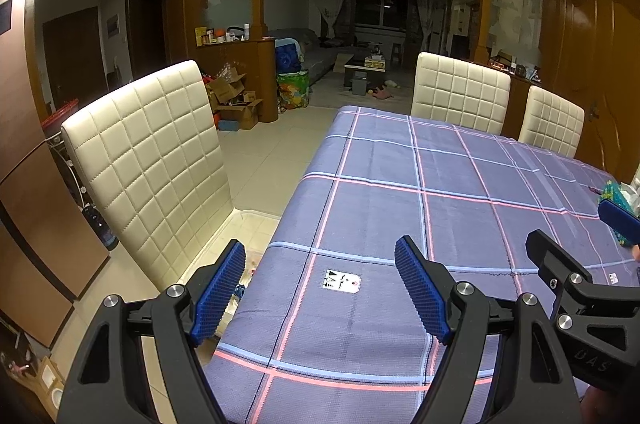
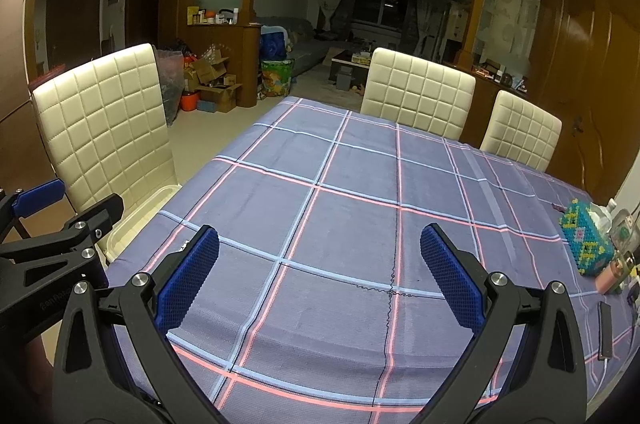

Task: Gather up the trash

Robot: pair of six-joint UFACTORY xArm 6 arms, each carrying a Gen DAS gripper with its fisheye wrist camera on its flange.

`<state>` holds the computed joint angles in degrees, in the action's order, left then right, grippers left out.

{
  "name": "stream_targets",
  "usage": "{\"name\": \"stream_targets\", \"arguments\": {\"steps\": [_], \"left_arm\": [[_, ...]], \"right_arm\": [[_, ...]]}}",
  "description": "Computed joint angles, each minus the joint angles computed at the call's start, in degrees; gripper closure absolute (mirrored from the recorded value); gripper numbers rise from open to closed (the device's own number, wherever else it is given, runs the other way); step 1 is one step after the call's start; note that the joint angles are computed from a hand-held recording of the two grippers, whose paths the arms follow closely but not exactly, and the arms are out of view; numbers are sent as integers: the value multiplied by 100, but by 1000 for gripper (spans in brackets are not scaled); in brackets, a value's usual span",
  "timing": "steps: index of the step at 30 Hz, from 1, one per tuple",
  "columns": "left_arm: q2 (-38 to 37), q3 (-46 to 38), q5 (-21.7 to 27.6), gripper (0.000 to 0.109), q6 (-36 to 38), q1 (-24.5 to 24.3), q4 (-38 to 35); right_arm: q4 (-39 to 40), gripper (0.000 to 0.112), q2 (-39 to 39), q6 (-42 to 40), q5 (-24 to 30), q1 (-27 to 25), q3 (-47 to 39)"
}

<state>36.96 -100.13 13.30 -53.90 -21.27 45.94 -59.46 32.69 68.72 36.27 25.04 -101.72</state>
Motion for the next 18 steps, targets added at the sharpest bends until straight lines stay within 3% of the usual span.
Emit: {"name": "stream_targets", "arguments": {"steps": [18], "left_arm": [[-9, 9, -4, 33, 91, 33, -133]], "right_arm": [[3, 13, 26, -7, 19, 11, -41]]}}
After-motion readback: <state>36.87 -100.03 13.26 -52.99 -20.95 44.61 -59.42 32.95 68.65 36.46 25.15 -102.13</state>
